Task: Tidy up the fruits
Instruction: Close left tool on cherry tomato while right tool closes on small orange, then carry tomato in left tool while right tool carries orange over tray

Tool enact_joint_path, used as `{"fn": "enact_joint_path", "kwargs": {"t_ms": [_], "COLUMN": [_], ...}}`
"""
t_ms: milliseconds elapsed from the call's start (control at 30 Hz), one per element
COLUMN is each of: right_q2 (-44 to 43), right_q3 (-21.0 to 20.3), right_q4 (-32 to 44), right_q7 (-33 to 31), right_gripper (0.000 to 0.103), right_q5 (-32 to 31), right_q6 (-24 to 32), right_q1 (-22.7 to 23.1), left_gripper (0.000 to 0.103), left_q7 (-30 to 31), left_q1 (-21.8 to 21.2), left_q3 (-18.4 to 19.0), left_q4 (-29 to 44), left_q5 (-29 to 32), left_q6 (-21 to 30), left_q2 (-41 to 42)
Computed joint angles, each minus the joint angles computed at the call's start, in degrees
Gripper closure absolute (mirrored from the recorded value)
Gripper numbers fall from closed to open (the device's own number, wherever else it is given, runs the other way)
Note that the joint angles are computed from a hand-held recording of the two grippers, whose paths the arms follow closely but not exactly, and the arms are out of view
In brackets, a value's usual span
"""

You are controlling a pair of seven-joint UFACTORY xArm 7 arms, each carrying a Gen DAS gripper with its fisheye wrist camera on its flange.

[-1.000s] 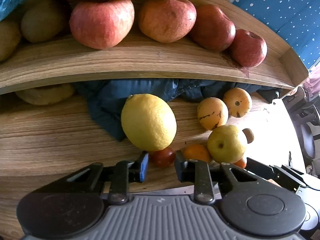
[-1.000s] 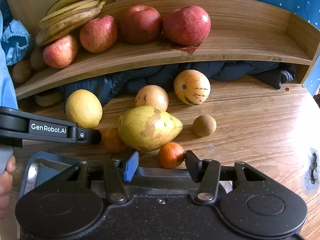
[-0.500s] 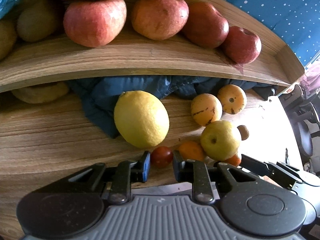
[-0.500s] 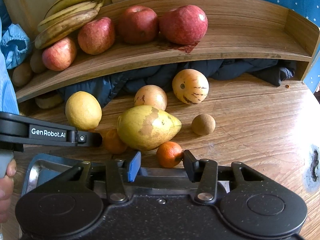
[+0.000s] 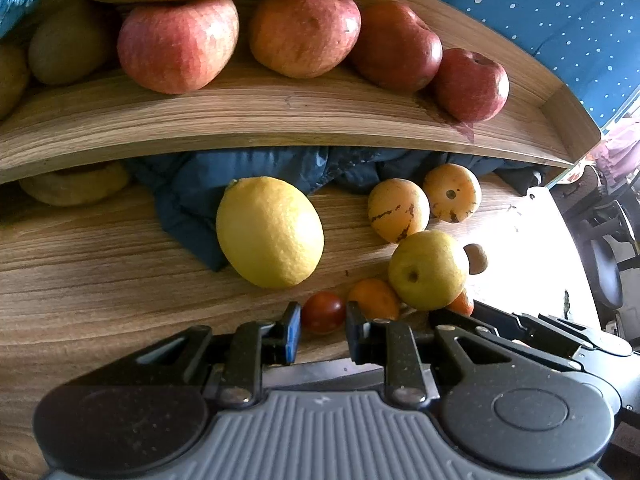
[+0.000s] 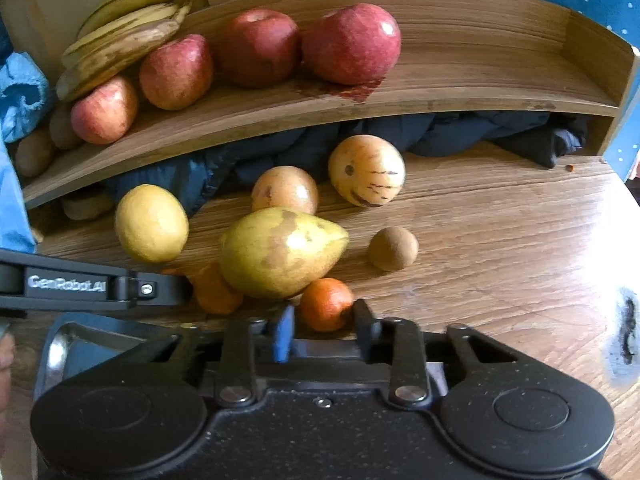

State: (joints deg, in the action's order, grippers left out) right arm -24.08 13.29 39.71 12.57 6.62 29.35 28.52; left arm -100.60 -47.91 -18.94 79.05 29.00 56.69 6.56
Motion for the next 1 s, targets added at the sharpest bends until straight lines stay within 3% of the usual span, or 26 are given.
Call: {"fn": "enact_joint_path", "kwargs": {"t_ms": [567, 1000], "right_q2": [-3.1, -10.5], "right_q3": [-0.4, -1.0], "right_q4": [-1.6, -4.8], "right_q7": [-0.2, -1.3], "right_gripper": [0.074, 0.074], "right_q5": [0.9, 2.6], "right_q6": [-0.9, 1.9], "right_q1": [0.9, 2.8], "left_gripper": [0.077, 0.077], "left_q7": [-1.3, -4.1], "left_q1": [-1.9, -5.7], "left_q3": [-0.7, -0.6], "left_q4": [2.8, 6.9], "left_q5": [1.6, 3.8], "left_q6": [3.4, 6.1], "left_q2": [0.4, 2.8]}}
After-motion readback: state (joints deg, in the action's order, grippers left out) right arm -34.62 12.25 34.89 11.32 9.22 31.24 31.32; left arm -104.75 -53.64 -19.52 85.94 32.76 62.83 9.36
